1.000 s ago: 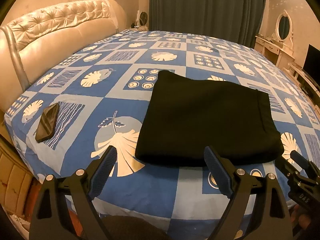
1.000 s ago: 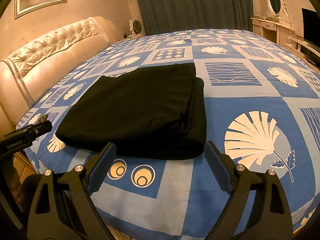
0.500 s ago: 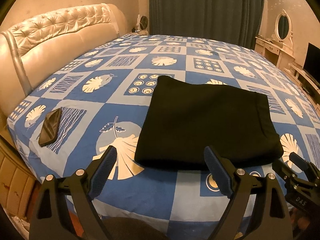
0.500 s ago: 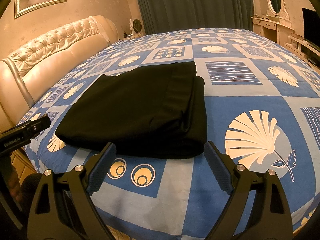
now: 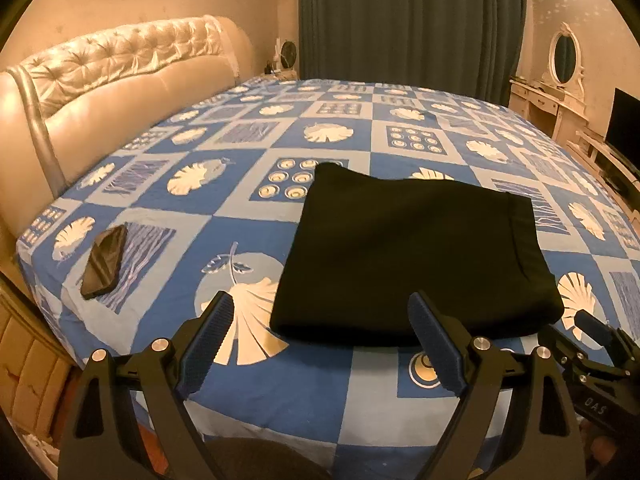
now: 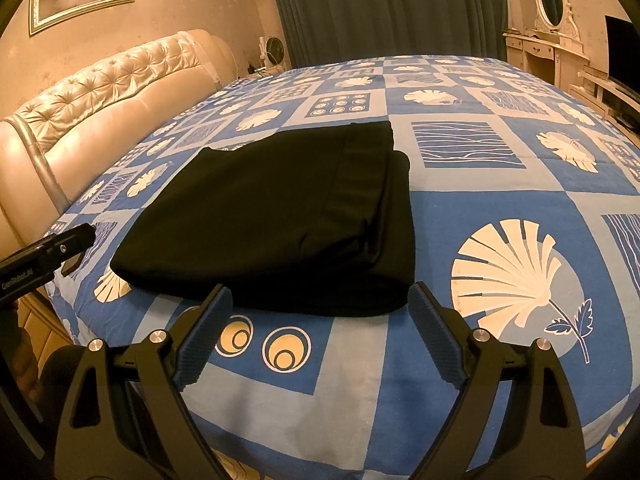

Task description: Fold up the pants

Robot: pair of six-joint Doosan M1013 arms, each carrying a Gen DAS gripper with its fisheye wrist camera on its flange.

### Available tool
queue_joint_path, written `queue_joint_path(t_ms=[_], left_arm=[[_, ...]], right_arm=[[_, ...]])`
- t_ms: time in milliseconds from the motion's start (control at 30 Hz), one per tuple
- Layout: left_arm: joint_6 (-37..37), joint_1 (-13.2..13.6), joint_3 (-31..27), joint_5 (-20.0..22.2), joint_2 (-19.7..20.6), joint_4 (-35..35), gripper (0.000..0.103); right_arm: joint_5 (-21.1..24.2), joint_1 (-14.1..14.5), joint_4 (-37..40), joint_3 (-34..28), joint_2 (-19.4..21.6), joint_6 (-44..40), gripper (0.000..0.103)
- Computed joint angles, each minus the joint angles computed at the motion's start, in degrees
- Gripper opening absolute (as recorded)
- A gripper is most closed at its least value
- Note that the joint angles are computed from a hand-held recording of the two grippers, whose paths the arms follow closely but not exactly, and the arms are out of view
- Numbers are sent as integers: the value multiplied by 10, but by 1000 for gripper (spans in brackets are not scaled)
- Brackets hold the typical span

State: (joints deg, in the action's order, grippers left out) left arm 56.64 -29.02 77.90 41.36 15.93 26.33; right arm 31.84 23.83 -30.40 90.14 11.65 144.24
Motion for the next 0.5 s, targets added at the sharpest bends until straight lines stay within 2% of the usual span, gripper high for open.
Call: queue_joint_path(t_ms=[100, 300, 433, 500], left_arm=[[-13, -6, -7, 28, 2, 24, 88], [8, -2, -7, 11, 2, 4, 88], [61, 8, -17, 24, 8, -67, 88], [75, 8, -20, 37, 11, -78, 88]], right_arm=[[1, 0, 0, 0, 0, -1, 90], [-3, -2, 4, 3, -1, -10, 90], [-3, -4, 11, 3, -1, -15, 90], [-3, -5, 14, 3, -1, -19, 90]])
